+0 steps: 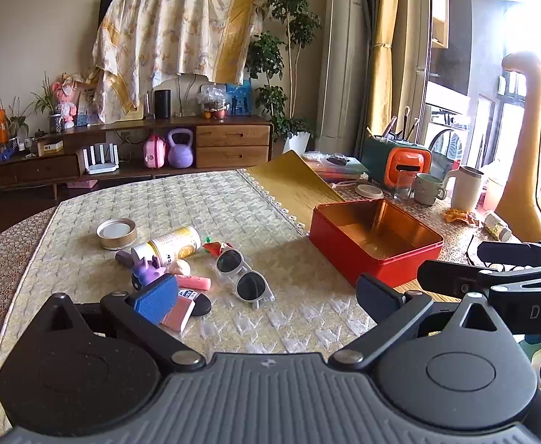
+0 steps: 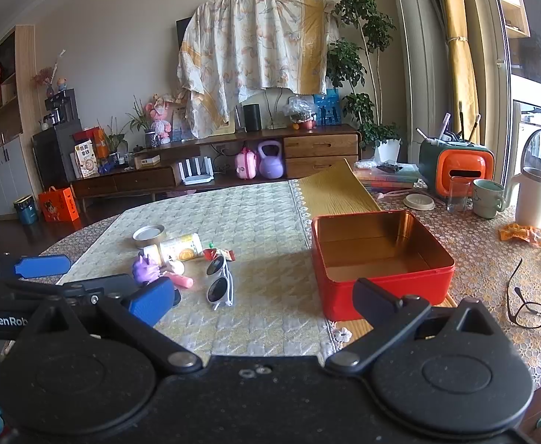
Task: Organize rigid objects
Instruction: 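Move both tools toward the pink comb and white sunglasses, then grasp the pink comb with the left tool while the right tool grasps the white sunglasses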
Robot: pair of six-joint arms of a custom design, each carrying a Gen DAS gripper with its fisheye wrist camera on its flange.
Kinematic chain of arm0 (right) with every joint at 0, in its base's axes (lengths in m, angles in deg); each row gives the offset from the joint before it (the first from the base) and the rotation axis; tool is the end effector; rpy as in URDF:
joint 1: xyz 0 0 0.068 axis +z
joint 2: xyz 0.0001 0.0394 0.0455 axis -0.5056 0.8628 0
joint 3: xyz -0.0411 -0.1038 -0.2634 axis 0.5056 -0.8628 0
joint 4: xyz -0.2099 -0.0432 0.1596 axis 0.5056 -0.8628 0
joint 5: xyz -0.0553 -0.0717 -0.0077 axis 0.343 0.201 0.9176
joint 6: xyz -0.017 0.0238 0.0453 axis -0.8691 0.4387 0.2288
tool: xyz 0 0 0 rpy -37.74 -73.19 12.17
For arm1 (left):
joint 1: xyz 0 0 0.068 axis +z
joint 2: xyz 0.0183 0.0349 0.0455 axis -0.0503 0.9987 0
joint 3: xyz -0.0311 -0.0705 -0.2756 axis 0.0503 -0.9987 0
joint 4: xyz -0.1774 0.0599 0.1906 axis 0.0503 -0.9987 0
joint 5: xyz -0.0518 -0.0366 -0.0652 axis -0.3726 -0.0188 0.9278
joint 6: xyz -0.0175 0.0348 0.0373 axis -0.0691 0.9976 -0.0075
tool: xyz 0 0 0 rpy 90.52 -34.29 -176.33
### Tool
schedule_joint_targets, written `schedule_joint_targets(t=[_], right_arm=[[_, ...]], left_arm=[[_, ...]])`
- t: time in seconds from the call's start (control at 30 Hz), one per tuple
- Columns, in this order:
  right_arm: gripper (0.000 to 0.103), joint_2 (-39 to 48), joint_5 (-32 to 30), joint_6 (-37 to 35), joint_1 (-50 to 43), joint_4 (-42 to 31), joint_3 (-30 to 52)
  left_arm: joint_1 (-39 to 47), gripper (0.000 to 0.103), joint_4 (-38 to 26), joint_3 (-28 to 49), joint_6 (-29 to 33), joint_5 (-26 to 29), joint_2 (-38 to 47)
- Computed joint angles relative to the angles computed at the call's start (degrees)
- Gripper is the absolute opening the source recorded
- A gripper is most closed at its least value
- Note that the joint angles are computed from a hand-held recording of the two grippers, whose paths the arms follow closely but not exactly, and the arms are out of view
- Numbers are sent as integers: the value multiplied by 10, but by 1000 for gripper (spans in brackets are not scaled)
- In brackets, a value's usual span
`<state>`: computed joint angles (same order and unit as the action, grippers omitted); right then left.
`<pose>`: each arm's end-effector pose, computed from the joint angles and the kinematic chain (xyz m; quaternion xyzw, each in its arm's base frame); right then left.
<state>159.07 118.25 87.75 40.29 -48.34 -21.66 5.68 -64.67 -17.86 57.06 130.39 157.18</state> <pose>0.1080 0.2121 0.1429 0.1388 0.8333 -0.0122 0.5350 0.2158 0.0085 0.1444 0.2621 0.8128 -0.1936 0.4828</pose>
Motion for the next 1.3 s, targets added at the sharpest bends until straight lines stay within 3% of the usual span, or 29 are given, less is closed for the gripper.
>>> schedule_joint_targets(t=[0.63, 0.87, 1.17, 1.3], right_arm=[[103, -3, 7, 2, 10, -16, 9], [103, 1, -6, -63, 1, 46, 3], [103, 9, -40, -152, -30, 119, -1], [103, 12, -72, -208, -66, 184, -14]], left_arm=[[17, 103, -24, -10, 0, 6, -46], [34, 103, -31, -4, 2, 5, -40], [35, 103, 13, -6, -18, -17, -12], [34, 103, 40, 8, -22, -24, 28]])
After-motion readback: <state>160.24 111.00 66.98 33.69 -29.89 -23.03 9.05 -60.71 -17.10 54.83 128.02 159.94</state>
